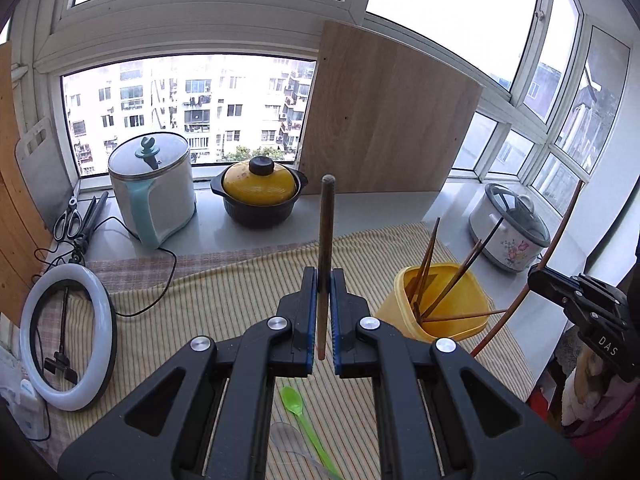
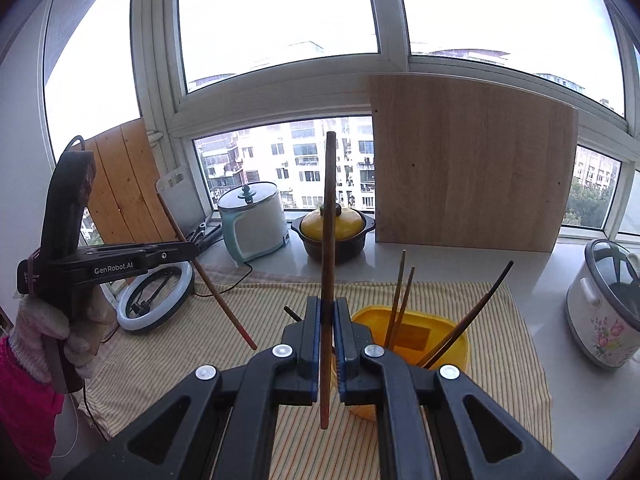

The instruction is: Organize utensils

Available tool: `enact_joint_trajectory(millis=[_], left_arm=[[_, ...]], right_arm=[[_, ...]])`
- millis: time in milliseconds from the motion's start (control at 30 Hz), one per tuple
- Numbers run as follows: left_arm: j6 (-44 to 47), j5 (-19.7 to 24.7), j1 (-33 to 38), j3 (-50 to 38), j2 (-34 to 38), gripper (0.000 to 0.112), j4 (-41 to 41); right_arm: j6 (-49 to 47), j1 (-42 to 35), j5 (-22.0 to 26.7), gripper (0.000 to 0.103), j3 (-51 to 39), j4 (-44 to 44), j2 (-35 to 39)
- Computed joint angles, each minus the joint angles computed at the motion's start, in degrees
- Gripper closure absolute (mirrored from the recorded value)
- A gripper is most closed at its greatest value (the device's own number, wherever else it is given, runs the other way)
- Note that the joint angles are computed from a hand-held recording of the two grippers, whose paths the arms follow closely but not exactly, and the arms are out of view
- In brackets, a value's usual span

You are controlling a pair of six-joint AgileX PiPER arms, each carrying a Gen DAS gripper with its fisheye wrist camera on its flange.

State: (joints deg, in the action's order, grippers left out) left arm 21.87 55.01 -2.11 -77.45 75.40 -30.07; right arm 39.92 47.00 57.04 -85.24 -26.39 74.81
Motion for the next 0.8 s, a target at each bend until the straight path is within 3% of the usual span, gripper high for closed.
enact_joint_trajectory(millis=[333,800], left_arm=[[-5.9,-0.9,-5.9,-7.3,3.3,0.108,2.6],[-12.8,-2.9,-14.5,-13.4,7.0,0.108,7.1]], right_arm=[[-0.1,-4.4,0.1,0.099,-1.5,-2.6,0.5],[-3.6,-12.0,-3.3,0.099,3.5,1.2,0.6]])
